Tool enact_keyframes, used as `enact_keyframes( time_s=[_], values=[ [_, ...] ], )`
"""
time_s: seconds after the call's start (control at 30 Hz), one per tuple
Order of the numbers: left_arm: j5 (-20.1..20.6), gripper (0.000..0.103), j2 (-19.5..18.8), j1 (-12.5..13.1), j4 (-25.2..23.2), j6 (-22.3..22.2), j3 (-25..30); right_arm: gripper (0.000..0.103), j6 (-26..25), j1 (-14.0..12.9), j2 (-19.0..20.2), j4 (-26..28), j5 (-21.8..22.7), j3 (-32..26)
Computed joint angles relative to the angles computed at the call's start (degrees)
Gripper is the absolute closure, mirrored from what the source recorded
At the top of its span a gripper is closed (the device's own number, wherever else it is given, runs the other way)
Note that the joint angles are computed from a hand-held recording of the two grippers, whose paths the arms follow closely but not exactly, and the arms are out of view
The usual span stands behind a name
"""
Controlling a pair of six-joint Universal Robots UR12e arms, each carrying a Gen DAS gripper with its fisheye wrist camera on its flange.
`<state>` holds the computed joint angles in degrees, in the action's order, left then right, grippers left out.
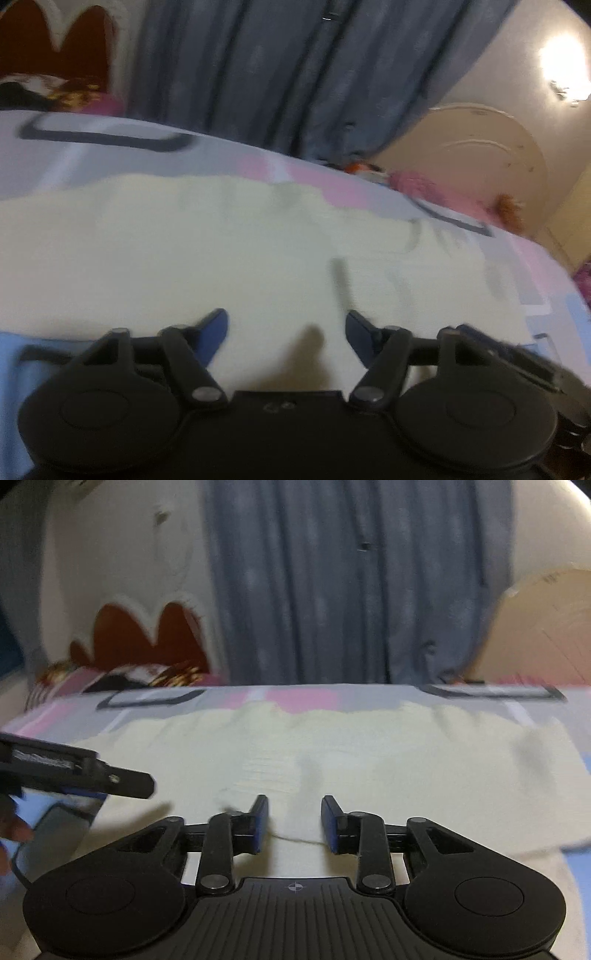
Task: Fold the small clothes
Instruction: 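Fold the held sleeve across the sweater body and open the right gripper, then grasp the other sleeve cuff with the left gripper, fold it across, release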
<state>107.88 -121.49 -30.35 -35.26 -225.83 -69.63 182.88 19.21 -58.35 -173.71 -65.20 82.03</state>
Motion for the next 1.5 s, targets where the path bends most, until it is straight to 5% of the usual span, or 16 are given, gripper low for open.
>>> enact_keyframes(
  time_s=[0.13, 0.2, 0.27, 0.37, 0.4, 0.47, 0.53, 0.7, 0.83, 0.87, 1.03, 1.17, 1.5],
  values=[
    [-4.2, 0.055, -3.04, 0.08, 0.09, -0.06, 3.74, 0.078, 3.52, -1.72, -1.08, 0.38, -2.32, 1.68],
    [-5.09, 0.067, -4.19, 0.0, 0.07, 0.58, 5.32, 0.078, 4.61, -2.59, -2.09, 0.95, -2.43, 2.74],
    [-6.27, 0.09, -5.2, 0.06, 0.2, 0.17, 6.6, 0.078, 5.89, -3.26, -2.55, 1.21, -2.49, 3.36],
    [-6.27, 0.086, -5.84, 0.01, 1.53, -0.97, 7.28, 0.078, 8.16, -4.03, -3.09, 2.08, -2.85, 4.04],
    [-5.38, 0.08, -5.75, -0.16, 1.94, -0.91, 7.11, 0.078, 8.75, -4.22, -3.21, 2.25, -2.75, 4.18],
    [-2.91, 0.045, -5.67, -0.66, 1.38, -0.98, 7.37, 0.078, 9.08, -4.58, -3.59, 2.5, -2.41, 4.57],
    [-1.89, 0.04, -5.18, -0.93, 2.16, -1.47, 6.62, 0.078, 8.81, -4.69, -3.79, 2.56, -2.26, 4.67],
    [-3.41, 0.049, -5.18, -0.51, 2.64, -2.59, 6.43, 0.078, 9.57, -4.38, -3.56, 2.43, -1.93, 4.48],
    [-7.39, 0.092, -6.07, 0.62, 1.68, -3.89, 7.23, 0.078, 9.35, -4.23, -3.57, 2.73, -2.13, 4.5],
    [-7.99, 0.095, -6.12, 0.78, 2.64, -3.33, 6.84, 0.078, 9.26, -4.24, -3.6, 2.93, -2.14, 4.47],
    [-1.11, 0.096, -3.34, 0.14, 6.92, 1.19, 3.11, 0.078, 8.67, -4.31, -3.37, 3.49, -2.05, 3.99],
    [3.7, 0.096, 0.3, 0.71, 5.52, -0.03, -1.6, 0.078, 9.08, -4.37, -3.1, 3.31, -2.01, 3.87],
    [2.77, 0.096, 1.14, 0.95, 2.99, -0.57, -3.23, 0.078, 11.57, -4.74, -3.63, 1.08, -3.13, 4.78]
  ],
)
